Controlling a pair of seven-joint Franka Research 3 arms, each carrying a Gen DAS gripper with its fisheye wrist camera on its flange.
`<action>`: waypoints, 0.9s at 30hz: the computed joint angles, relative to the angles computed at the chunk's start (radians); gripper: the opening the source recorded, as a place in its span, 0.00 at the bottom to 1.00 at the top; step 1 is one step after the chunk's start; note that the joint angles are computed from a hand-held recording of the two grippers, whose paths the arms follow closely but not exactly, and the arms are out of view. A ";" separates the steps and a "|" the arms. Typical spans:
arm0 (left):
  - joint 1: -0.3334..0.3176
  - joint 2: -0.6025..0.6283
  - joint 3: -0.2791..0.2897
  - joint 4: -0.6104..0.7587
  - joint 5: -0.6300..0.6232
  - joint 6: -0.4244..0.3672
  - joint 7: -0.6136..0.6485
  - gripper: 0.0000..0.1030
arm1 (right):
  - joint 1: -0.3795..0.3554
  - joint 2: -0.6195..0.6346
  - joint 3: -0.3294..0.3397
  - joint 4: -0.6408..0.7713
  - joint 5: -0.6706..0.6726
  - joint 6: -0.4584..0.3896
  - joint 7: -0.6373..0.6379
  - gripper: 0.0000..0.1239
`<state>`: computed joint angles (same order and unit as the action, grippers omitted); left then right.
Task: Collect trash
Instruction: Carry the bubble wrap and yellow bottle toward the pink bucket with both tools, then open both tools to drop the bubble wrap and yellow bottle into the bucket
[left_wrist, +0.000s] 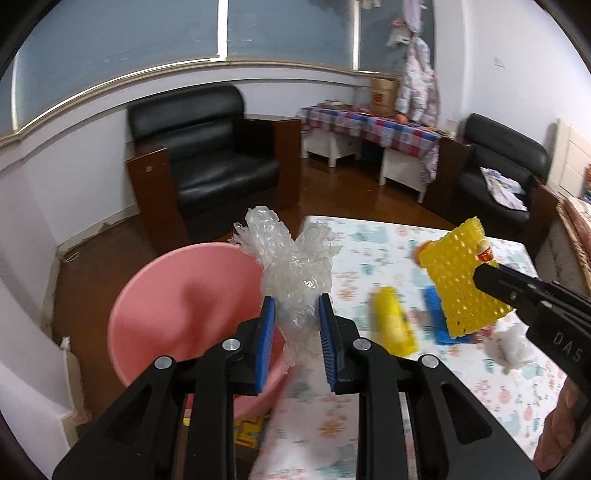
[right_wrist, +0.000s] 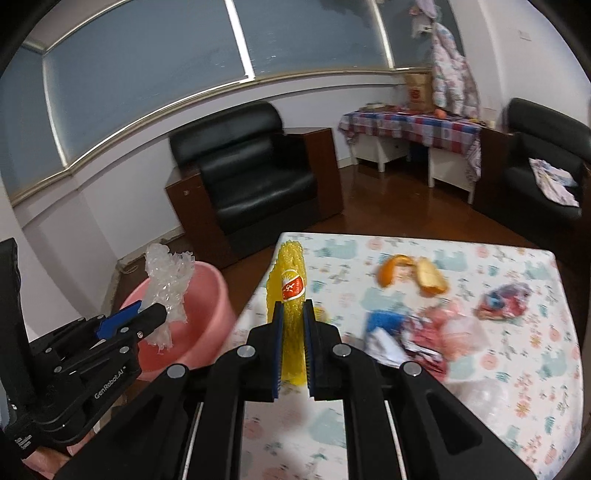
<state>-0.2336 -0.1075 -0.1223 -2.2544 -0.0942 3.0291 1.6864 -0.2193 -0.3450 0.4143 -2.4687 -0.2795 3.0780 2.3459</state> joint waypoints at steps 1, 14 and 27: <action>0.029 0.000 -0.010 0.000 0.048 -0.001 -0.047 0.23 | 0.000 0.019 0.007 0.017 -0.006 0.007 -0.004 0.07; 0.149 0.035 -0.013 0.022 0.309 -0.030 -0.328 0.23 | 0.116 0.212 -0.032 0.206 -0.182 -0.014 0.026 0.07; 0.172 0.056 0.008 0.018 0.239 -0.053 -0.272 0.23 | 0.335 0.392 -0.180 0.362 -0.057 -0.060 -0.136 0.08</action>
<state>-0.0618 -0.0512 -0.1143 -2.2361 0.1452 2.9760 1.4143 0.1154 0.0474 0.2340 -2.1065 -0.3361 3.0176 2.2095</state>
